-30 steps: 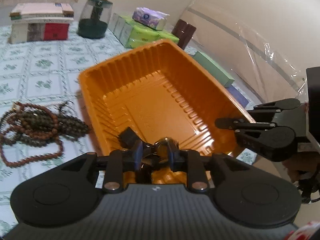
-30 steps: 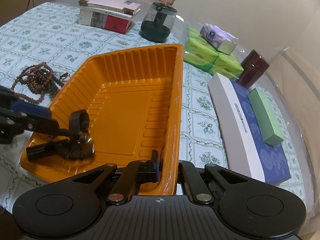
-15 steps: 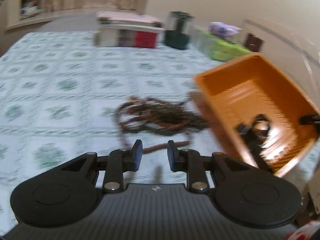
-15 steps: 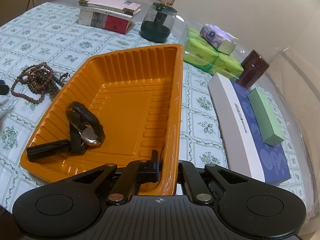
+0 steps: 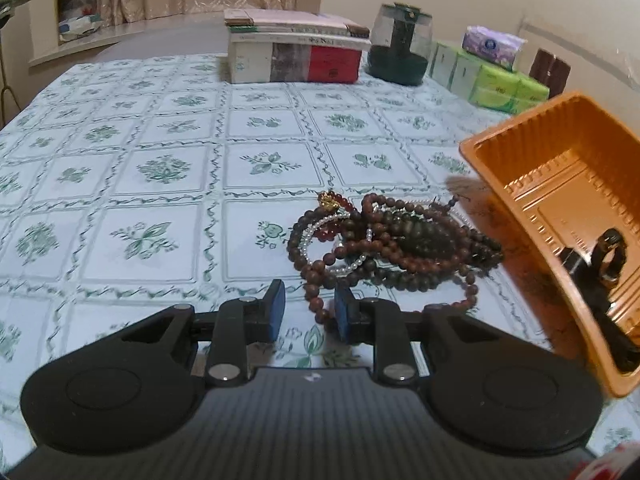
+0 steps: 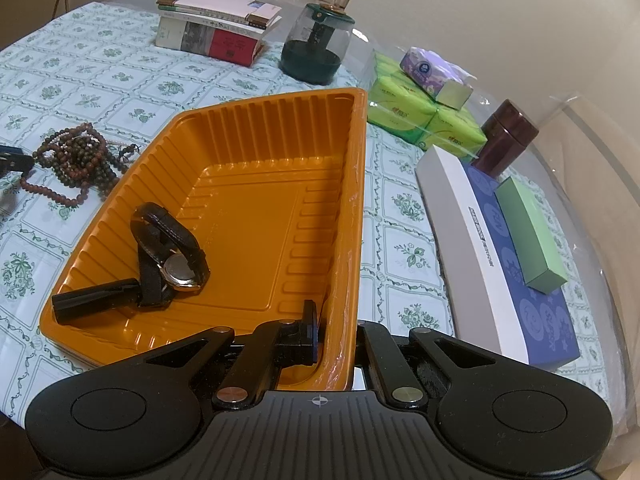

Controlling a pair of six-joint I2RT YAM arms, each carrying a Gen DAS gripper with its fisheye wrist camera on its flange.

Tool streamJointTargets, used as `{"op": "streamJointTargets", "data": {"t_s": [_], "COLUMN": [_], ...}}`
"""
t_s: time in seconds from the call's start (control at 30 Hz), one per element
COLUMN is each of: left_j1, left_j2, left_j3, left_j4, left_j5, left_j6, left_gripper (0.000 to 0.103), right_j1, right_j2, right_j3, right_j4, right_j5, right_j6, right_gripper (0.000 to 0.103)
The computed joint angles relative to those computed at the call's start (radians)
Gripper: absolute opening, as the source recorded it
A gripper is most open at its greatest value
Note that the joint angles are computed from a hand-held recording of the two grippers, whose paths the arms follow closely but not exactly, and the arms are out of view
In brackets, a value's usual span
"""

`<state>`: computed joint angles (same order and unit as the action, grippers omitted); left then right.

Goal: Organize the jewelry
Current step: 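Grasp the brown bead bracelets with the left gripper, then lift the bead strands and carry them over the orange tray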

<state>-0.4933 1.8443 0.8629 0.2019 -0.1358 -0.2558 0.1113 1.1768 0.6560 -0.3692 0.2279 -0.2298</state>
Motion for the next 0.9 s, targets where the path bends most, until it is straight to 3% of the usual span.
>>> {"op": "streamJointTargets", "data": {"t_s": [0.07,0.17,0.57,0.9], "left_j1": [-0.010,-0.015,-0.001,-0.032], "left_j2": [0.024,0.031,-0.226,-0.401], "left_j3": [0.018,0.033,-0.108,-0.094], "left_j4": [0.007,-0.012,-0.039,-0.099], "left_j5": [-0.022,-0.036,0.014,0.065], "left_j6": [0.030,0.058,0.025,0.012], "left_gripper": [0.022,0.006,0.006,0.006], "right_j1": [-0.002,0.000,-0.005,0.006], "right_j2": [0.001,0.000,-0.004,-0.020], "right_j3": [-0.001,-0.002,-0.003,-0.011], "right_j4": [0.001,0.001,0.005,0.003], "right_j5": [0.000,0.001,0.000,0.007], "right_j6": [-0.002,0.000,-0.007,0.002], "right_gripper": [0.003,0.003,0.003,0.003]}}
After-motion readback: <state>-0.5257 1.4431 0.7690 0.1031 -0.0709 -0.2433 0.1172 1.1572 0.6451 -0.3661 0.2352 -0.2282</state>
